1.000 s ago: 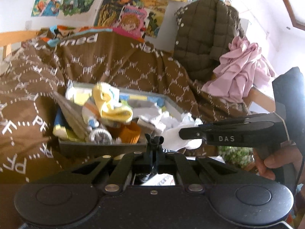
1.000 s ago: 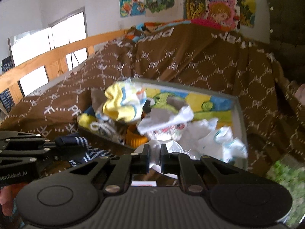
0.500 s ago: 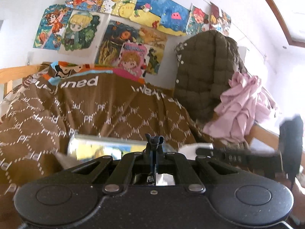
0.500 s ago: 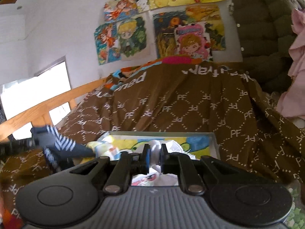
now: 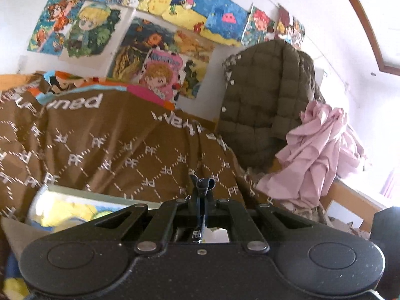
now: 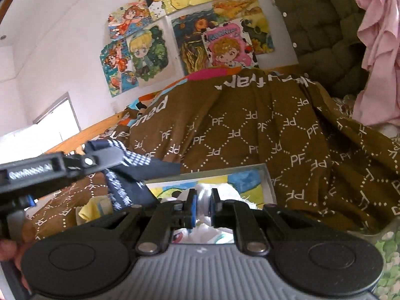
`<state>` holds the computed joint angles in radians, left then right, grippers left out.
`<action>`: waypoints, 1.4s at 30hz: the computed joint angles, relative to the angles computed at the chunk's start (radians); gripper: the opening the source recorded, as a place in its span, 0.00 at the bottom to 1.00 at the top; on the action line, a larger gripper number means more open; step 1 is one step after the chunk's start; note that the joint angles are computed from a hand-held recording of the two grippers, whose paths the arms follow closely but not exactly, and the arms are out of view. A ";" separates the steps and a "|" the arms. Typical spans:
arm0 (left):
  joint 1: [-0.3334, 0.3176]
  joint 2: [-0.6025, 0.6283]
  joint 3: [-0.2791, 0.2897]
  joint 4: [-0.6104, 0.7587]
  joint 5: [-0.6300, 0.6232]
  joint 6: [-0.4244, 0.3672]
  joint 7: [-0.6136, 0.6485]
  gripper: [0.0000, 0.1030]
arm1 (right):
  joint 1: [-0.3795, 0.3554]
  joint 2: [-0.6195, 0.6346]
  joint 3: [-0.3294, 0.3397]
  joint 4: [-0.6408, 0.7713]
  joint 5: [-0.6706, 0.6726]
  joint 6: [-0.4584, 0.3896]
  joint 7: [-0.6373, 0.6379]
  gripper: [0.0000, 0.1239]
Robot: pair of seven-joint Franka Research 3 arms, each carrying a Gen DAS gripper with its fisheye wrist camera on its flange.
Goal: Organize soft objects
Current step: 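Lift and carry the white cloth and navy sock over the tray with both tools, then open both tools to drop the cloth and sock into the tray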
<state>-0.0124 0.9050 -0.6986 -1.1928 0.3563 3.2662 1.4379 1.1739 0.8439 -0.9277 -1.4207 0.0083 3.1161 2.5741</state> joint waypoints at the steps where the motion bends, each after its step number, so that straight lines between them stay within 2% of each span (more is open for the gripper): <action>1: -0.008 0.006 0.005 0.005 -0.004 -0.003 -0.004 0.02 | 0.000 -0.002 0.000 -0.009 0.006 0.006 0.006 0.09; 6: -0.087 0.031 0.087 0.081 -0.065 -0.058 -0.026 0.02 | -0.013 -0.015 0.027 -0.033 0.038 0.017 0.007 0.09; 11: -0.152 0.016 0.196 0.108 -0.135 -0.142 -0.036 0.02 | -0.080 -0.046 0.131 -0.018 0.042 0.006 -0.047 0.10; 16: -0.213 -0.019 0.321 0.091 -0.189 -0.222 -0.073 0.03 | -0.092 -0.049 0.149 -0.003 -0.005 -0.030 -0.040 0.11; 21: -0.234 -0.042 0.369 0.058 -0.208 -0.249 -0.091 0.04 | -0.104 -0.056 0.165 0.007 -0.067 -0.059 -0.003 0.16; 23: -0.243 -0.049 0.386 0.052 -0.209 -0.259 -0.102 0.11 | -0.120 -0.063 0.186 0.011 -0.092 -0.064 0.004 0.22; 25: -0.251 -0.054 0.400 0.055 -0.210 -0.288 -0.113 0.17 | -0.118 -0.062 0.182 0.014 -0.122 -0.075 0.022 0.25; 28: -0.267 -0.063 0.425 0.054 -0.210 -0.309 -0.138 0.21 | -0.116 -0.066 0.181 0.016 -0.166 -0.088 0.048 0.29; 32: -0.279 -0.085 0.450 0.030 -0.201 -0.311 -0.173 0.35 | -0.104 -0.074 0.162 0.008 -0.225 -0.085 0.095 0.38; 35: -0.295 -0.117 0.484 -0.011 -0.180 -0.284 -0.217 0.52 | -0.069 -0.076 0.116 -0.008 -0.272 -0.084 0.140 0.45; 38: -0.304 -0.157 0.511 -0.066 -0.160 -0.247 -0.270 0.64 | -0.020 -0.083 0.061 -0.028 -0.319 -0.098 0.185 0.53; 42: -0.323 -0.234 0.560 -0.168 -0.120 -0.191 -0.349 0.74 | 0.081 -0.099 -0.044 -0.088 -0.393 -0.090 0.283 0.63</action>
<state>-0.3356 0.6707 -0.1389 -1.3605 0.2362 3.0757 1.0885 1.2548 0.7445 -0.9714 -1.5090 -0.3842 3.0262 2.8573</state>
